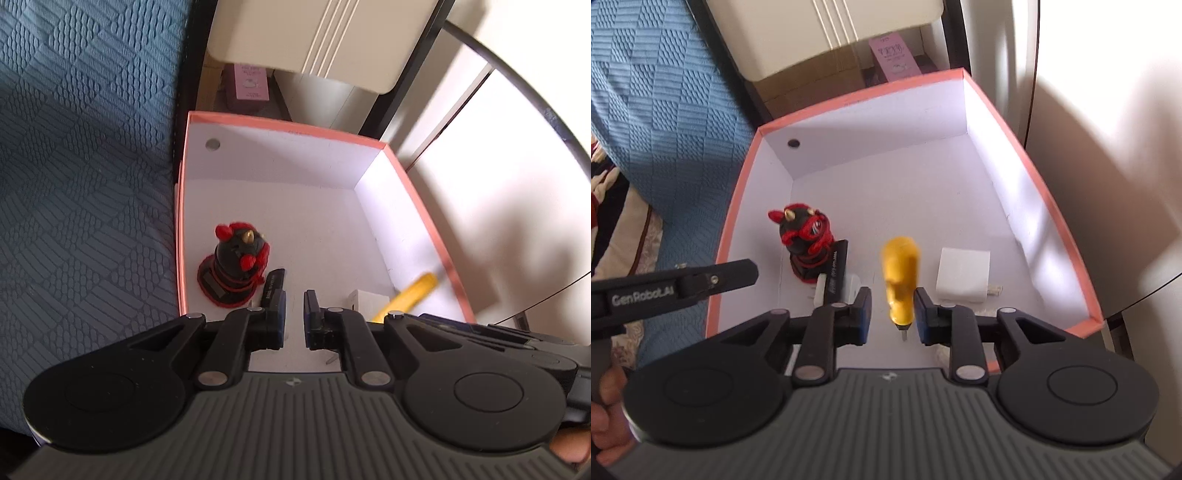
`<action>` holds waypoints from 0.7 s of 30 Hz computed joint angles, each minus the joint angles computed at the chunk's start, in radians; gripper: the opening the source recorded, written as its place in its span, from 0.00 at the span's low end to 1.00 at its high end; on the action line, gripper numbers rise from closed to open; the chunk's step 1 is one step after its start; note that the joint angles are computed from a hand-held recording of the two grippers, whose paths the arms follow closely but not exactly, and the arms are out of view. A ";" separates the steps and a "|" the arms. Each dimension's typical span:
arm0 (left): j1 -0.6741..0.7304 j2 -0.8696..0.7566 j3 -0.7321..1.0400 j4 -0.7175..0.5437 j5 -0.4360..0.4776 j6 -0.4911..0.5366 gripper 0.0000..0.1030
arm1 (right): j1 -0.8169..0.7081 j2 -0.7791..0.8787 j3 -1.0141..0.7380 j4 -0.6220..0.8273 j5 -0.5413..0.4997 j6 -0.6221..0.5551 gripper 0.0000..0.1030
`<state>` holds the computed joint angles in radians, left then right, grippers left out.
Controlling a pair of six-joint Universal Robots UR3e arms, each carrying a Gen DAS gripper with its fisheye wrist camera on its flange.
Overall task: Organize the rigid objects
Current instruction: 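Open left tool to drop USB stick in box while right tool releases screwdriver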
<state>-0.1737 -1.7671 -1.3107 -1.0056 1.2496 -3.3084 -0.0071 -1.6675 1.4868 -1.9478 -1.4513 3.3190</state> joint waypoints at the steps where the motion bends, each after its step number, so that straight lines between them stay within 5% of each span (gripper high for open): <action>1: 0.003 0.005 0.014 -0.010 0.000 0.001 0.12 | 0.004 0.001 -0.016 0.000 -0.007 0.002 0.28; 21: 0.097 0.288 0.028 -0.173 -0.068 0.092 0.12 | 0.090 -0.128 -0.245 0.104 -0.069 0.026 0.28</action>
